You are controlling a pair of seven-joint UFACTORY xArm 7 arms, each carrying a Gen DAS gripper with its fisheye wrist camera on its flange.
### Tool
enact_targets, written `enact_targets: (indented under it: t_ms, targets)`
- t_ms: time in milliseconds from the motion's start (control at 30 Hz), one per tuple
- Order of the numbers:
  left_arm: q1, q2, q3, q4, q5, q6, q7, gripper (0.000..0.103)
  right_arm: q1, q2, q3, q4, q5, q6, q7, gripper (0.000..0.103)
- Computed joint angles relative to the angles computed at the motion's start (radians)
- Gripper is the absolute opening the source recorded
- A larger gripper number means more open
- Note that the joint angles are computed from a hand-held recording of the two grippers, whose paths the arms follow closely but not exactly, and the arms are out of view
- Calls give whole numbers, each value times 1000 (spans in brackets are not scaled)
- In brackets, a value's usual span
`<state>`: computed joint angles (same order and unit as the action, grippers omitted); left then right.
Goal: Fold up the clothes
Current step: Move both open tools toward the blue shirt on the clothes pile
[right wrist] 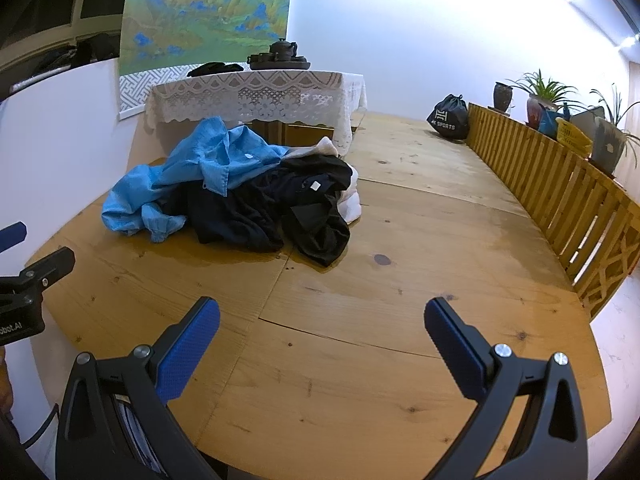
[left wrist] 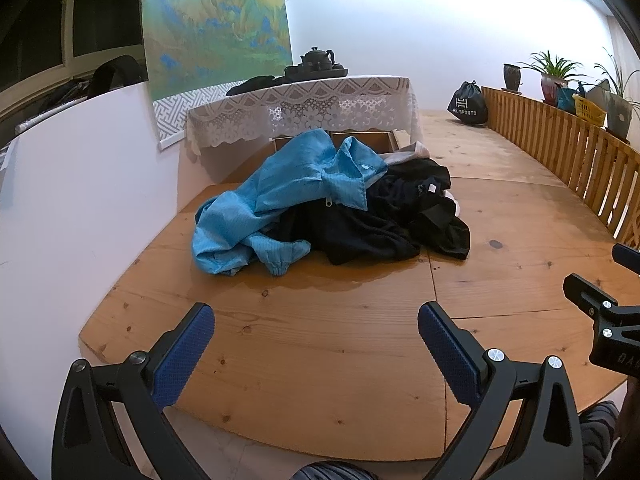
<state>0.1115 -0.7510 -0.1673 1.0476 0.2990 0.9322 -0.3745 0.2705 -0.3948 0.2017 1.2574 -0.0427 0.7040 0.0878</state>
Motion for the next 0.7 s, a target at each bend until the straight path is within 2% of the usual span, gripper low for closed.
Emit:
enact_targets:
  t_ms: [200, 333, 533, 700]
  targets:
    - [1, 18, 11, -2, 1, -25, -2, 103, 24, 43, -31, 25, 73, 0, -23, 103]
    - [-27, 35, 54, -1, -52, -45, 17, 103, 25, 75, -41, 46, 107, -3, -24, 103]
    - [-49, 84, 115, 18, -143, -52, 44, 103, 13, 127, -29, 76, 70, -42, -18, 103]
    - [0, 118, 96, 21, -100, -100, 30, 103, 17, 179, -22, 109, 41, -77, -30, 103]
